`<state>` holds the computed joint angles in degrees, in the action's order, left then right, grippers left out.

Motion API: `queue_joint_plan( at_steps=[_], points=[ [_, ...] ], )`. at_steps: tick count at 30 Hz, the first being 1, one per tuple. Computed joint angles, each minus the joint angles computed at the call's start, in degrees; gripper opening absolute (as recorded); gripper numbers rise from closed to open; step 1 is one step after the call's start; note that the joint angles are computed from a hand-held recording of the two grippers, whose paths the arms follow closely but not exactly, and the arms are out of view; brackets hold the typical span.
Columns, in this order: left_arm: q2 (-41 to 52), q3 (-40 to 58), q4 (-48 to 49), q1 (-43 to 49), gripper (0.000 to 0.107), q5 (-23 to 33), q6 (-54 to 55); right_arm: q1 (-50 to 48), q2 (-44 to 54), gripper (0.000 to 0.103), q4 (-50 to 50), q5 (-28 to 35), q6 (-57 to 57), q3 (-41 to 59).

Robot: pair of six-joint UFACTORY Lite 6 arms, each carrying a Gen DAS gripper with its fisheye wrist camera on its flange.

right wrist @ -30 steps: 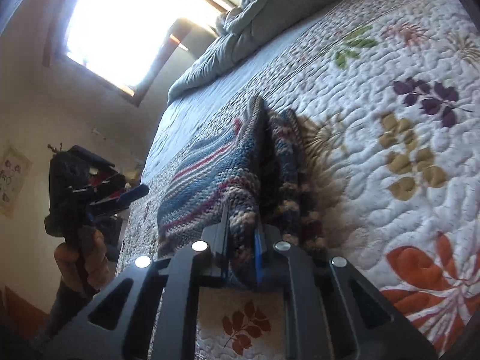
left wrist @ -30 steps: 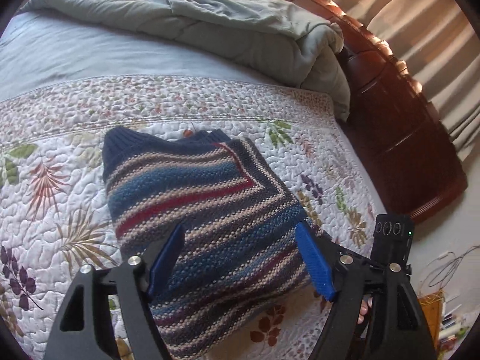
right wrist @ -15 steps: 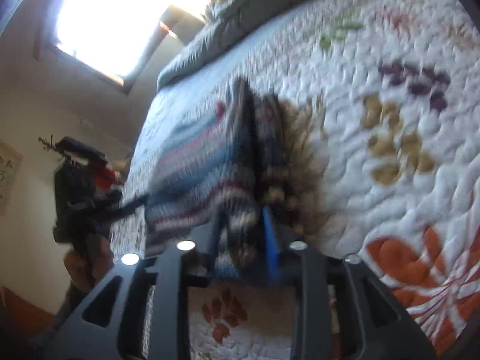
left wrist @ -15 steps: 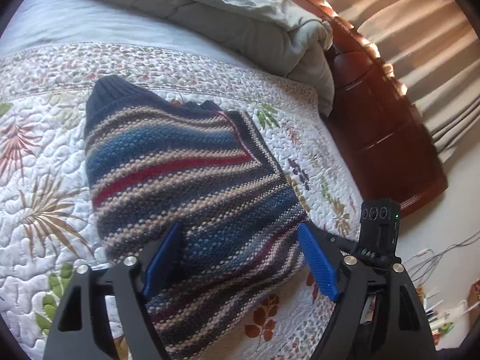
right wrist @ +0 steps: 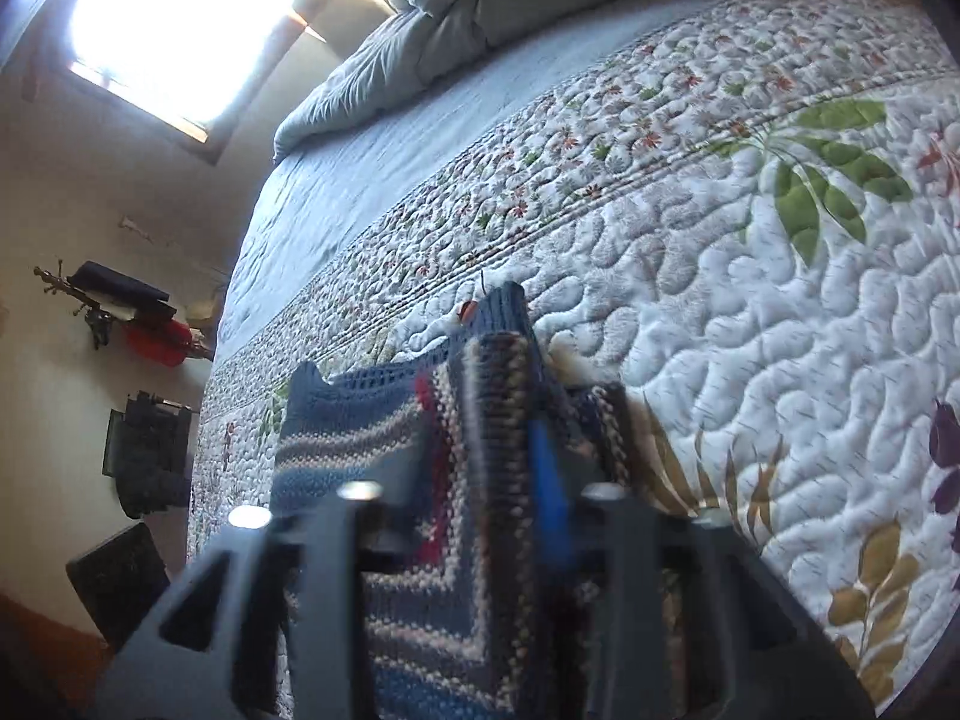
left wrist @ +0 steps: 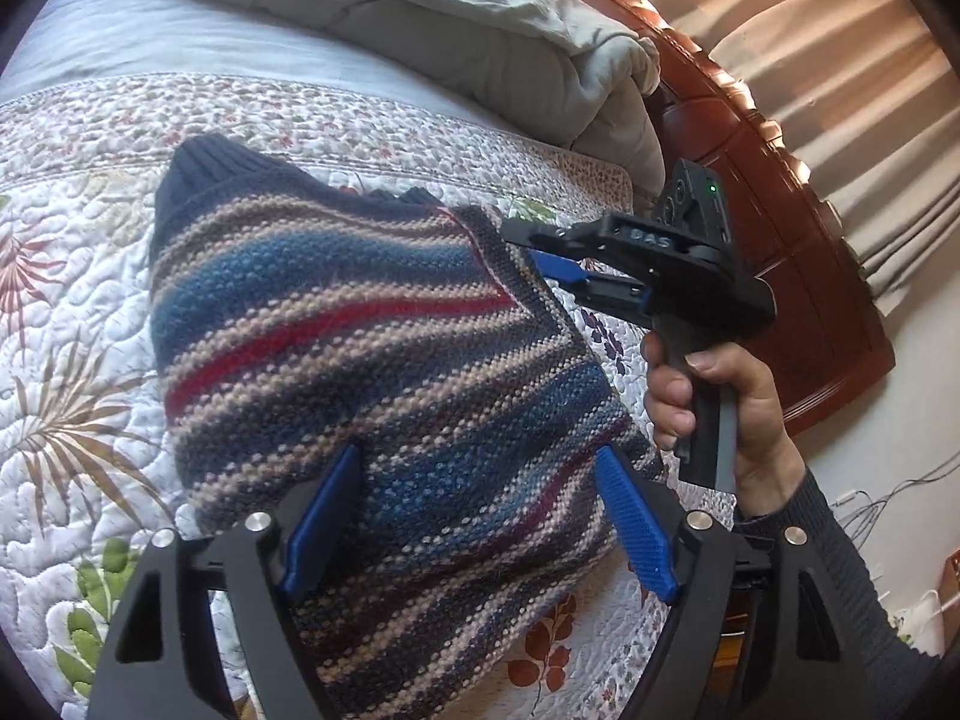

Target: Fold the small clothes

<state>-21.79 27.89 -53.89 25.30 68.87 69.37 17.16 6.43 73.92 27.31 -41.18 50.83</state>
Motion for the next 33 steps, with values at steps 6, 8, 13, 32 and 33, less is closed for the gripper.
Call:
queue_joint_plan(
  at_steps=[6, 8, 13, 32, 33],
  points=[
    [-5.8, 5.2, -1.2, 9.7, 0.08, 14.7, 1.2, -2.6, -7.8, 0.008, -6.9, -4.5, 3.6, -1.8],
    [-4.9, 6.3, -1.1, 10.8, 0.08, 17.1, 1.0, -2.5, -7.1, 0.008, -8.7, -4.5, 5.3, -1.2],
    [-2.4, 3.2, 0.9, 7.1, 0.079, 10.0, 0.2, 0.0, 1.6, 0.01, -10.2, -7.1, 9.6, 1.5],
    [15.3, 13.1, -4.5, 3.3, 0.081, 0.2, -5.5, 2.3, -13.9, 0.027, -13.3, -7.4, 11.4, -17.6],
    [16.7, 13.3, -4.9, 3.1, 0.081, -0.5, -5.3, 2.0, -14.1, 0.027, -10.5, -7.7, 8.8, -18.5]
  ],
)
